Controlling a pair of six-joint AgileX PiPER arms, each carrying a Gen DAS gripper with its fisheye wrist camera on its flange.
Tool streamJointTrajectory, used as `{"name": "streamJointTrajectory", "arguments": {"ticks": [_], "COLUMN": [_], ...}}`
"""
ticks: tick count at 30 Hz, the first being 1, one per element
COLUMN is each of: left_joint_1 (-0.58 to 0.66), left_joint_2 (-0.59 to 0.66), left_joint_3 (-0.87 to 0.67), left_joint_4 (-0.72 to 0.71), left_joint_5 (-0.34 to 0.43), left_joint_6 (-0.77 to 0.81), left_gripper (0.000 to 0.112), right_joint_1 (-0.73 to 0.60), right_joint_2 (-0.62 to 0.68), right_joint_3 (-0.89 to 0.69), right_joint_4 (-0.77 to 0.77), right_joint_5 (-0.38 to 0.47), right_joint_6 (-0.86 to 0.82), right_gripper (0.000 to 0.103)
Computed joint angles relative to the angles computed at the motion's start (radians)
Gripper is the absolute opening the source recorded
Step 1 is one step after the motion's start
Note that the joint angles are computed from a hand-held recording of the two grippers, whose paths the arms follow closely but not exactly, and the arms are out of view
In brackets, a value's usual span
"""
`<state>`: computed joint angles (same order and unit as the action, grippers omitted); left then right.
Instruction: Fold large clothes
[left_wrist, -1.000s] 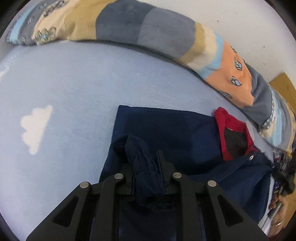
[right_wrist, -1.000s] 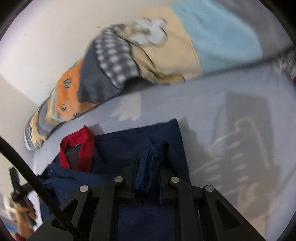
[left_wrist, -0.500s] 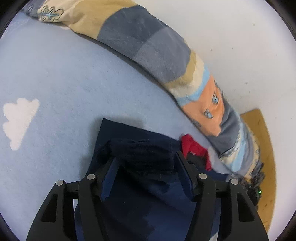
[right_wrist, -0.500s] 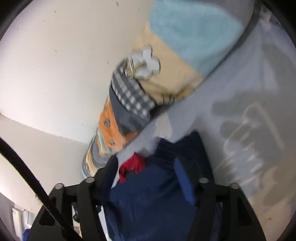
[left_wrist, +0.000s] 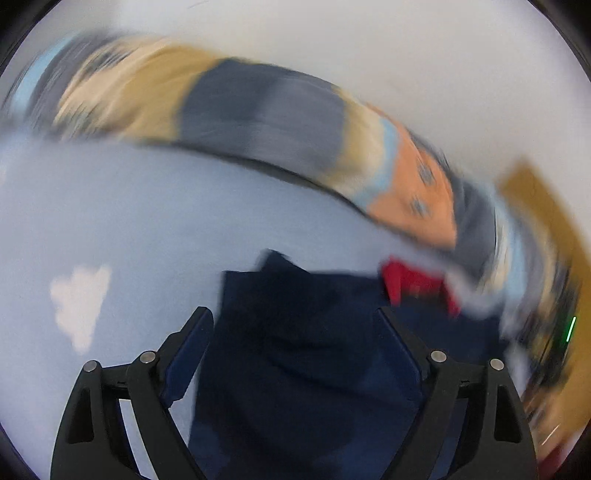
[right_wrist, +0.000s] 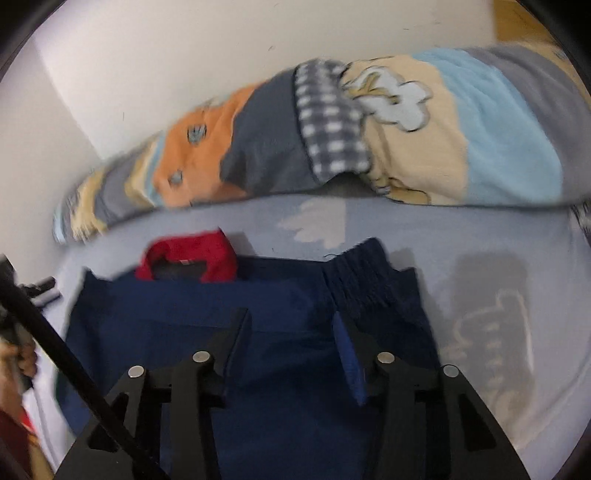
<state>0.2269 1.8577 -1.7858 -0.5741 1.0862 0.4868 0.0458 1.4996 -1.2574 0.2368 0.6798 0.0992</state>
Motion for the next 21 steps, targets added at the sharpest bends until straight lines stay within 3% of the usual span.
{"name": "streamJointTrajectory", "arguments": {"ticks": [1, 3, 4, 7, 9, 10, 13, 15, 18, 20, 21], "left_joint_1": [-0.049, -0.102, -0.125, -0.153, -0.125, -0.099, -0.068, -0.075, -0.107, -0.130, -0.154], "left_joint_2": [-0.010, 0.045, 0.099, 0.228, 0.251, 0.226, 0.086, -0.031, -0.222, -0.299, -0.335], "left_joint_3": [0.021, -0.020, -0.066, -0.186, -0.218, -0.182, -0.009, 0.125, 0.348, 0.452, 0.512], "left_joint_4": [0.069, 0.164, 0.233, 0.412, 0.355, 0.294, 0.205, 0.195, 0.181, 0.172, 0.217], "left_joint_5": [-0.051, -0.058, -0.052, -0.010, 0.032, 0.020, -0.046, -0.088, -0.151, -0.147, -0.182], "left_joint_6": [0.008, -0.060, -0.136, -0.323, -0.369, -0.341, -0.211, -0.118, 0.029, 0.107, 0.111], "left_gripper": [0.087, 0.087, 0.087, 0.089, 0.092, 0.092, 0.092, 0.092, 0.092, 0.092, 0.092], "right_joint_1": [0.005, -0.012, -0.035, -0.116, -0.151, -0.149, -0.099, -0.012, 0.129, 0.249, 0.292], "right_joint_2": [0.029, 0.100, 0.125, 0.147, 0.127, 0.100, -0.014, -0.101, -0.200, -0.227, -0.232], "right_joint_3": [-0.016, -0.054, -0.062, -0.047, -0.024, -0.008, 0.045, 0.086, 0.174, 0.223, 0.241], "right_joint_4": [-0.043, -0.125, -0.106, 0.013, 0.091, 0.075, -0.015, -0.083, -0.070, -0.123, -0.156], "right_joint_5": [0.002, 0.019, 0.021, 0.008, 0.007, 0.003, 0.012, 0.043, 0.052, 0.051, 0.056], "right_joint_6": [0.041, 0.131, 0.131, 0.098, 0.072, 0.087, 0.085, 0.080, 0.037, 0.072, 0.093], "right_gripper": [0.045, 0.032, 0.021, 0.007, 0.009, 0.014, 0.016, 0.017, 0.029, 0.029, 0.028]}}
